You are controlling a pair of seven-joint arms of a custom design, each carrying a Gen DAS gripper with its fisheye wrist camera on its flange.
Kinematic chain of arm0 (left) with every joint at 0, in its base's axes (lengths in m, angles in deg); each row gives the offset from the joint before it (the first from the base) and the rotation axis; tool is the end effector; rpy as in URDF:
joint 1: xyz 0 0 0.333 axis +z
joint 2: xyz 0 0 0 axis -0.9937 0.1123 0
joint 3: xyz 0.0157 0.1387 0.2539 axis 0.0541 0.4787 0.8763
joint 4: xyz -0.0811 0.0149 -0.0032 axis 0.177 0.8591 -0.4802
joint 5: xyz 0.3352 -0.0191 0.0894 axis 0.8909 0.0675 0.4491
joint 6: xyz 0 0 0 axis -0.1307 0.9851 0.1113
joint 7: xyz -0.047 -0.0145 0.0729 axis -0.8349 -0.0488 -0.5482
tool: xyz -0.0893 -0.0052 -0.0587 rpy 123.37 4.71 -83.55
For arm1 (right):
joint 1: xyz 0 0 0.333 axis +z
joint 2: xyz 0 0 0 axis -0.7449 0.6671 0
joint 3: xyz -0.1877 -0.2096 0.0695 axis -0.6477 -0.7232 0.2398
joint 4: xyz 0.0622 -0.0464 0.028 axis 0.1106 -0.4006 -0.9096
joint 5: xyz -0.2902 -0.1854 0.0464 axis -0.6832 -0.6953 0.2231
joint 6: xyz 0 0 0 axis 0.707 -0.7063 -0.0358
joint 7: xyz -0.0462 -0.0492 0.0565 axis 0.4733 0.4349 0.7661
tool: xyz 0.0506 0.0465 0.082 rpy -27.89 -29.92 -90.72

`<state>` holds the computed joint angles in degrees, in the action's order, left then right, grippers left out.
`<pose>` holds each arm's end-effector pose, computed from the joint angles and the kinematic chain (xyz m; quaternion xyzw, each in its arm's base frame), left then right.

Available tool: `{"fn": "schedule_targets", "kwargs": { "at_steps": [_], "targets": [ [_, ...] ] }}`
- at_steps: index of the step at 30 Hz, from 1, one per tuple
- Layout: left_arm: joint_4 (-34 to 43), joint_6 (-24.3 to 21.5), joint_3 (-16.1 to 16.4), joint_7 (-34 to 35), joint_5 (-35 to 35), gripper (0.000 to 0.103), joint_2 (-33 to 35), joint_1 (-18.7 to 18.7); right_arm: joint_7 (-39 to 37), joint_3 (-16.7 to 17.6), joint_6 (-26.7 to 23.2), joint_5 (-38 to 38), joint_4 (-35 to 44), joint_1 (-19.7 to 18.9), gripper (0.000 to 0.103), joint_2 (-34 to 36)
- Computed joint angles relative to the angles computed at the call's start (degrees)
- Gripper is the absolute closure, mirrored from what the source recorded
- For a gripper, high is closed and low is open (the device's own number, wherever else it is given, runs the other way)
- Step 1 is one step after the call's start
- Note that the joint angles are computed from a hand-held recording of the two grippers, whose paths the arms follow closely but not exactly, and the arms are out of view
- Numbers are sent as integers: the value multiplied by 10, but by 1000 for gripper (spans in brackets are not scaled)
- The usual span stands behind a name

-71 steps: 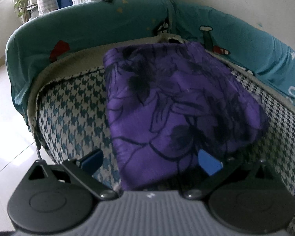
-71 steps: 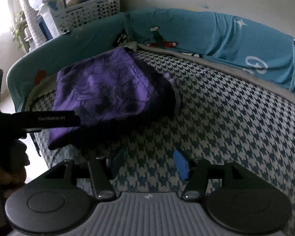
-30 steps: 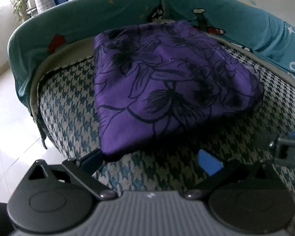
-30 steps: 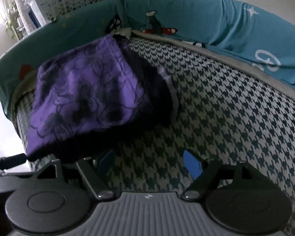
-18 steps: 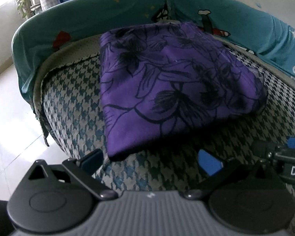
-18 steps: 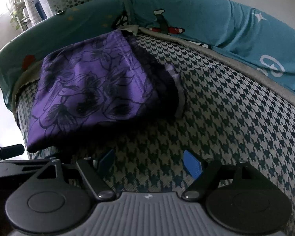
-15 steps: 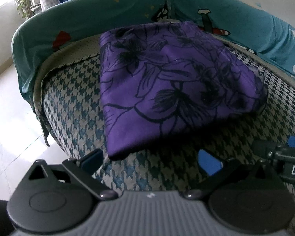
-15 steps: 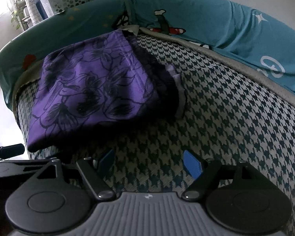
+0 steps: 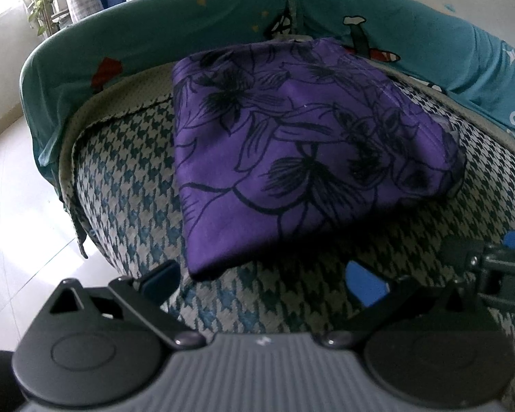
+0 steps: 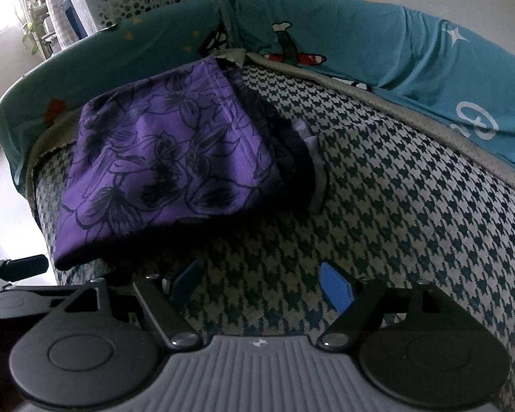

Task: Fold clothes

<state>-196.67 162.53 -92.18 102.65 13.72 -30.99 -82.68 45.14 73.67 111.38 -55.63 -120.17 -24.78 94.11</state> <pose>0.4825 -0.0792 0.3821 -0.7956 0.5154 -0.1575 0.2766 0.5390 0.2604 0.3720 -0.7949 0.5058 -0.1516 0.2988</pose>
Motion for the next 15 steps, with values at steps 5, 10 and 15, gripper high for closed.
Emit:
{"fn": "schedule_targets", "kwargs": {
  "at_steps": [5,10,15],
  "targets": [
    [-1,3,0,1,1,0,-1,0,-4,1,2,2,1,-1,26,0],
    [-2,7,0,-2,4,0,-1,1,-2,-2,3,2,2,1,26,1],
    [-1,5,0,-9,8,0,0,0,0,-4,5,-1,0,2,26,0]
  ]
}}
